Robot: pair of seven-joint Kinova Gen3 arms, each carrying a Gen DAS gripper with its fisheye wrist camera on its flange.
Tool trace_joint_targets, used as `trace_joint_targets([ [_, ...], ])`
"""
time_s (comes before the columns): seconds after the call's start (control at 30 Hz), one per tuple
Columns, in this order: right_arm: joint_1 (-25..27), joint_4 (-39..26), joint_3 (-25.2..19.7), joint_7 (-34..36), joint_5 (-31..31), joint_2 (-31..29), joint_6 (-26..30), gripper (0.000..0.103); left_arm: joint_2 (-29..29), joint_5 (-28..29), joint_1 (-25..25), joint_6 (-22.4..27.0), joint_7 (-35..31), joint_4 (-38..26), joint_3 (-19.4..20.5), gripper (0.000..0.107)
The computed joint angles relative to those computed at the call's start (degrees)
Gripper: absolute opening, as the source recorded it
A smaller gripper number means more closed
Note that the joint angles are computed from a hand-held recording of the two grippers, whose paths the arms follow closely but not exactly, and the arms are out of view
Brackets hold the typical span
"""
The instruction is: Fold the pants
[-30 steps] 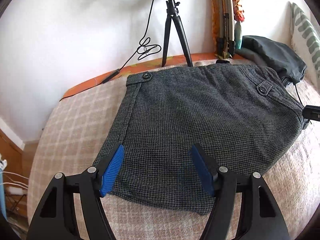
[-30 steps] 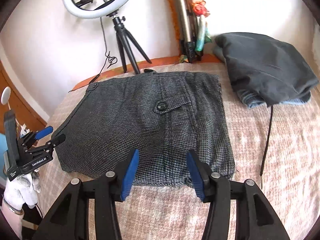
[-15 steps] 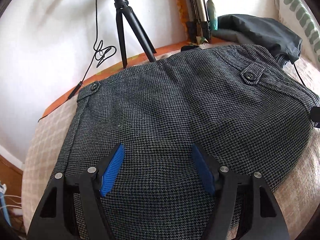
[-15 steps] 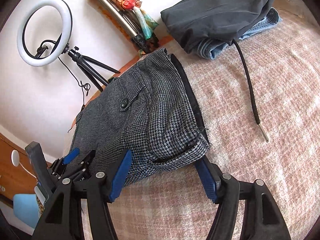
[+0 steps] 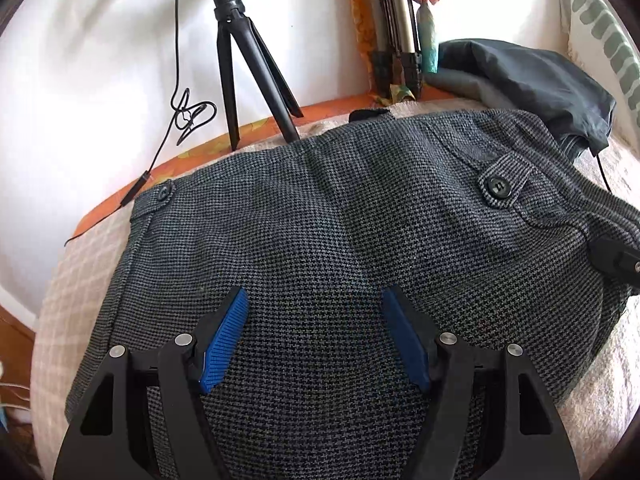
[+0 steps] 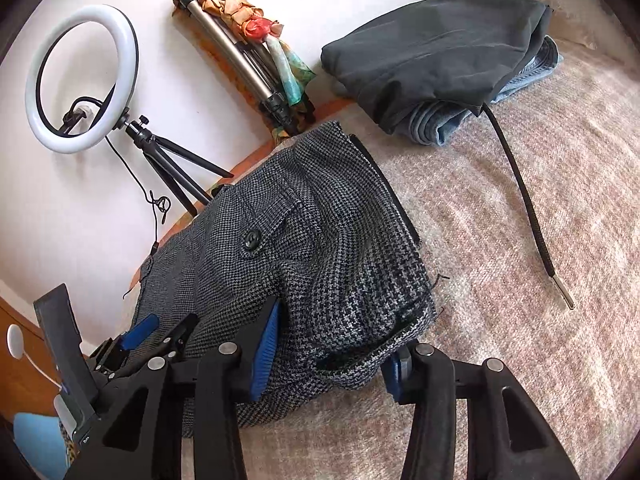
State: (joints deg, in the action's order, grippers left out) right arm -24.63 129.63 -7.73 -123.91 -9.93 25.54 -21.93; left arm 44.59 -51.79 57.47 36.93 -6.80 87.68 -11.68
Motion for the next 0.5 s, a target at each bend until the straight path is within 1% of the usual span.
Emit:
trace_joint_targets([
  [0.03,-0.5,-0.2,0.5,0.5,-0.4,-0.2,0.3,0.039,0.2,-0.6,0.7,0.1,0.8,0.1,-0.7,0.07],
  [0.07,0.0,0.0,0.2,0.1,0.2,-0.4,0.4,0.038,0.0,-0.8,0.7,0.3,0.6,0.2,-0.5,0.07],
  [0.1,1.6,0.4,-1.2,-1.1,1.6,-0.4,-0.3,0.037,-0.5,-1.1,0.9,0.2,0.9,0.7,-0.5,0.07],
  [0.17,6.9,2.1,-5.5,-5.7,6.3,0.4,-4.3,0.038,-1.5,-2.7,2.2,-0.2,3.1,2.4,-1.5,0.07],
  [0.23,12.2,3.2,-9.4,-10.3,10.9,2.1,-7.5,0.051,-2.3,-4.1,2.7,0.0,4.6,3.7,-1.6,0.07],
  [0.27,14.9,3.6,-11.2,-12.7,13.0,2.8,-8.4,0.062,-2.6,-4.7,2.6,0.1,5.2,4.3,-1.3,0.07],
  [0.3,16.8,4.0,-12.2,-15.0,15.0,3.4,-9.4,0.066,-2.8,-5.0,2.3,0.3,5.3,4.5,-0.8,0.07],
  [0.33,17.6,4.7,-12.3,-16.7,16.4,4.1,-11.3,0.066,-2.8,-5.1,1.9,0.5,5.1,4.6,-0.1,0.07],
  [0.4,17.0,5.2,-10.3,-20.5,19.4,4.7,-13.6,0.066,-2.2,-5.1,1.3,1.8,3.8,4.0,1.2,0.07],
  [0.47,16.5,4.0,-9.3,-21.7,21.0,4.7,-12.3,0.065,-1.4,-5.6,1.3,2.6,3.7,3.5,1.6,0.07],
  [0.5,16.1,3.0,-9.0,-21.8,21.8,4.6,-10.7,0.055,-1.3,-6.0,1.5,2.8,4.0,3.4,1.5,0.07],
])
